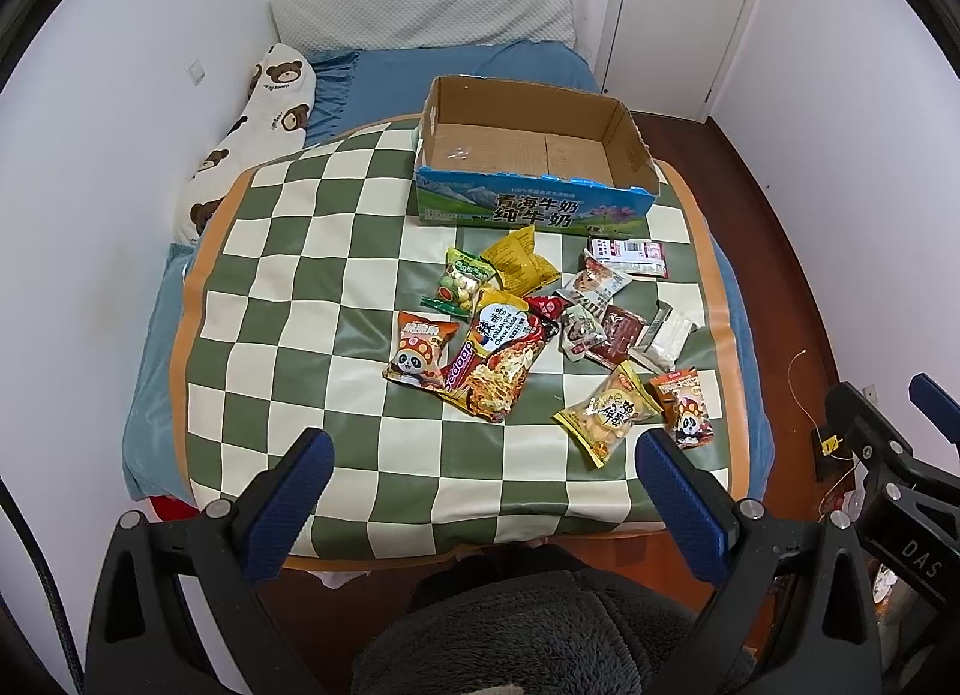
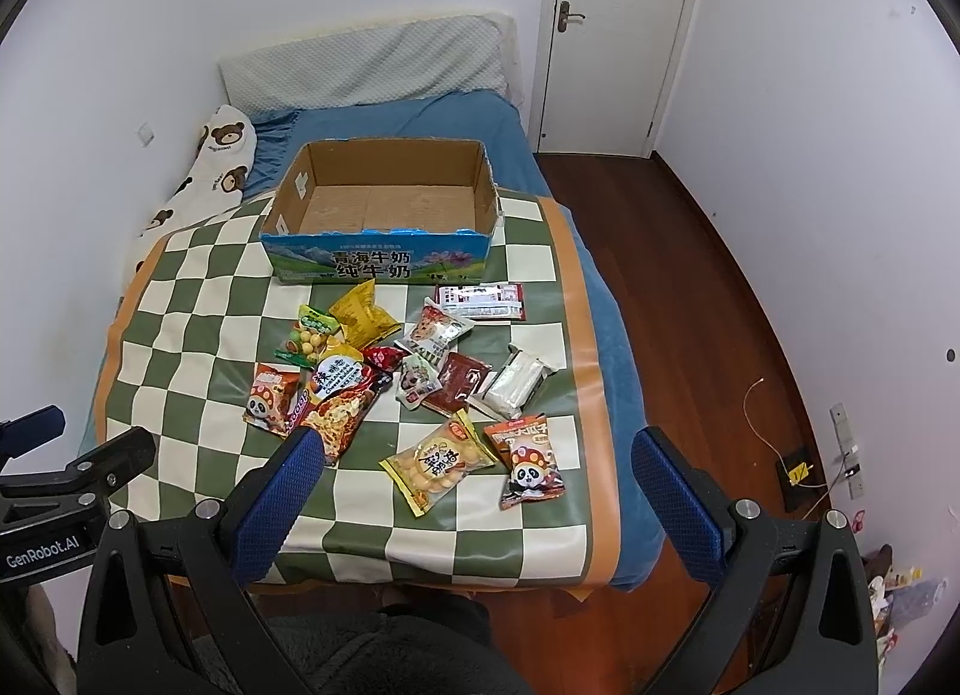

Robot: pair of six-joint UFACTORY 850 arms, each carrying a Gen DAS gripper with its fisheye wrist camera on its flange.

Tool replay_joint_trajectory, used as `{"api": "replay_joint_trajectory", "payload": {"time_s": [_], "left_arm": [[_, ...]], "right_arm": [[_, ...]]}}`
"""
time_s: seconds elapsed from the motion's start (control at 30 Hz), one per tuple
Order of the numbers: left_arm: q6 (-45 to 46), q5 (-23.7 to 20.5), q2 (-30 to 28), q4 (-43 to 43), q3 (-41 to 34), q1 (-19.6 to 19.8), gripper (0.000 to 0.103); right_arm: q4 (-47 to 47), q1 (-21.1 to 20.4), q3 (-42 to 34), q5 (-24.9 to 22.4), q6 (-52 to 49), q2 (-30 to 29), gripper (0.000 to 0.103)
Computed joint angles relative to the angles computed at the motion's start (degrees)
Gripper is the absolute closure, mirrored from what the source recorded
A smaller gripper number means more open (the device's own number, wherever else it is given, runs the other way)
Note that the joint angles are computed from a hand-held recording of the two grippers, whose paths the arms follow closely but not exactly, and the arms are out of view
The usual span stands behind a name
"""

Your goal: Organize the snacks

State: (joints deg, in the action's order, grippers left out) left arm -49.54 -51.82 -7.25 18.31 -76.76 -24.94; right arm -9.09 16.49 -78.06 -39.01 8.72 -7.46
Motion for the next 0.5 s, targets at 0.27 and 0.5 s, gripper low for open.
{"api": "replay_joint_trajectory", "payload": {"time_s": [0.27,0.5], "left_arm": [[-0.19,0.11,0.13,0.15,0.15,-0.04,0.0],[0.12,0.1,0.19,0.11,0.14,0.03,0.0]], "right_arm": [[0.37,0.09,0.2,0.15,-0.16,0.12,0.0],[0.07,0.17,0.1,0.26,0.17,0.01,0.0]]}}
